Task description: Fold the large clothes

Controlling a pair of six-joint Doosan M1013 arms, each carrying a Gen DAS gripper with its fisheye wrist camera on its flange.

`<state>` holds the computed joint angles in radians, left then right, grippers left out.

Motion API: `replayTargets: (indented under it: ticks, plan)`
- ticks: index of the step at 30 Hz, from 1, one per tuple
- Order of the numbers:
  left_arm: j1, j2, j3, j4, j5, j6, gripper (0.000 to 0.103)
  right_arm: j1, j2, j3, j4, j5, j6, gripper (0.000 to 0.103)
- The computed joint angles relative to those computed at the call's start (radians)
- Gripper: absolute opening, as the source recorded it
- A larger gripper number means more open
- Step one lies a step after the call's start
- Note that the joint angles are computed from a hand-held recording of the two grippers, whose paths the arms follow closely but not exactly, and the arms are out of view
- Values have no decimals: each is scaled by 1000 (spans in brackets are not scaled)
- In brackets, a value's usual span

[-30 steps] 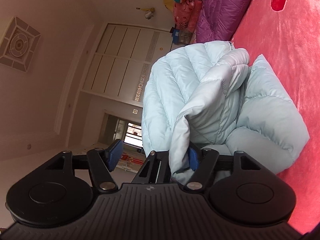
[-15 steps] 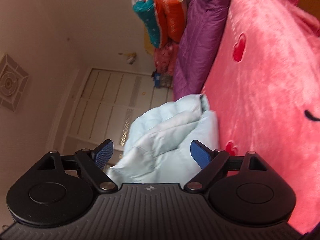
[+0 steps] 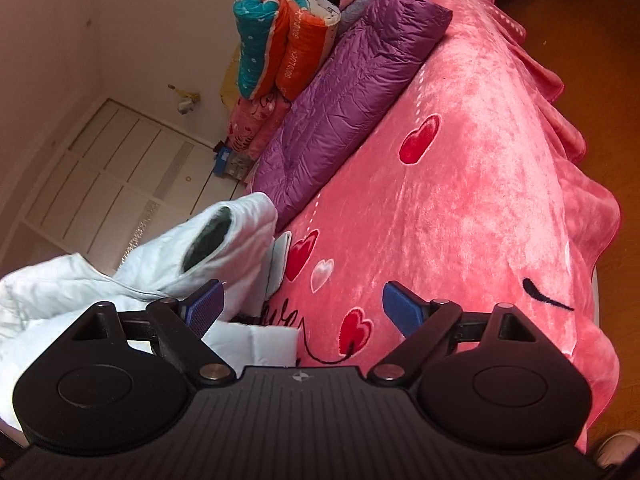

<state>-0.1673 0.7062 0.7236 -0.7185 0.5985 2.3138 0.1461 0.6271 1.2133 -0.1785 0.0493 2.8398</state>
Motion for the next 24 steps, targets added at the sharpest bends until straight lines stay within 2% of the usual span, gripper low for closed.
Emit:
replayTargets:
  ticks: [2,4,6,7,10,16,19,24]
  plan:
    - [11,-9,12,5,-15,-27,14,9,6,-17,21,28,-66,103]
    - [24,-21,32,6,-23,-44,14,20,16,-45,-30,58,-75,103]
    - [36,-18,31,13,-20,-73,14,28,29,-74,31,80,-196,103]
    - [42,-18,33,17,-20,-86,14,34,35,-88,13,99,-215,103]
    - [62,-9,29,23,-12,-140,14,59,52,-139,-178,180,-174,103]
    - [104,1,42,8,-6,-212,14,133,116,-267,-525,367,-321,103]
    - [119,11,34,12,-1,-244,14,157,151,-321,-591,420,-444,103]
    - [137,23,30,28,3,-280,14,178,222,-434,-749,511,-489,103]
